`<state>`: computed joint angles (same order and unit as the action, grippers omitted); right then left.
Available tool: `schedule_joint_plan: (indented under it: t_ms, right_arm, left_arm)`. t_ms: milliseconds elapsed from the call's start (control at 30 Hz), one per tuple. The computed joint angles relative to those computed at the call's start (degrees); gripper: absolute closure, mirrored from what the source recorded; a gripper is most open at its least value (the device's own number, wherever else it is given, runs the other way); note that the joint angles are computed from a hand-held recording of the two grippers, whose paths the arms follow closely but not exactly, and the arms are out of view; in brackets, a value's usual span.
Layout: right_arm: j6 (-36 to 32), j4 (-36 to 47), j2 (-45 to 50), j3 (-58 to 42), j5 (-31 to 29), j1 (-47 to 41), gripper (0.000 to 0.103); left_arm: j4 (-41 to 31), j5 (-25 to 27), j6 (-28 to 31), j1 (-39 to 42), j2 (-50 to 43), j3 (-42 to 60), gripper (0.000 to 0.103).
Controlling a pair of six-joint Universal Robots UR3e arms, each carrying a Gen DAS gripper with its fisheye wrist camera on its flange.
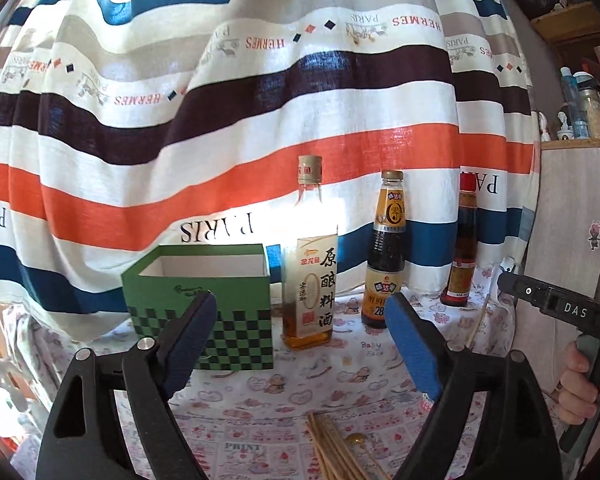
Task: Organize utensils
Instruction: 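Withdraw both tools from the cup and move the right tool toward the gold spoon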
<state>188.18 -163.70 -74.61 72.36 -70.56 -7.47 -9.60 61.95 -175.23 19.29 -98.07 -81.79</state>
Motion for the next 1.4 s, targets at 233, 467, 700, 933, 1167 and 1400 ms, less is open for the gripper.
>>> schedule_joint_plan:
  t_ms: [233, 467, 700, 933, 1167, 1400]
  right_arm:
    - [0.0, -1.2, -8.1, 9.9, -1.5, 2.8, 0.036]
    - [0.0, -10.1, -13.8, 26.4, -0.9, 4.1, 0.034]
    - [-1.7, -12.7, -7.8, 29.3, -4.9, 6.9, 0.034]
    - [-1.5, -3.7, -3.9, 24.9, -4.1, 7.7, 0.034]
    - [-3.1, 7.6, 1.2, 18.3, -2.6, 8.0, 0.034]
    - [-5.8, 14.1, 6.6, 12.8, -4.2, 9.5, 0.047]
  left_arm:
    - [2.6, -6.6, -0.2, 6.7, 9.9, -10.9, 0.001]
    - [11.4, -7.6, 0.1, 10.1, 15.2, -26.9, 0.001]
    - [20.7, -6.8, -1.0, 11.3, 12.7, -37.0, 0.001]
    - [15.2, 5.0, 2.0, 5.0, 4.7, -33.1, 0.001]
    - [5.2, -0.5, 1.6, 7.1, 1.9, -29.4, 0.001]
    - [3.0, 0.6, 3.6, 4.7, 0.9, -29.1, 0.001]
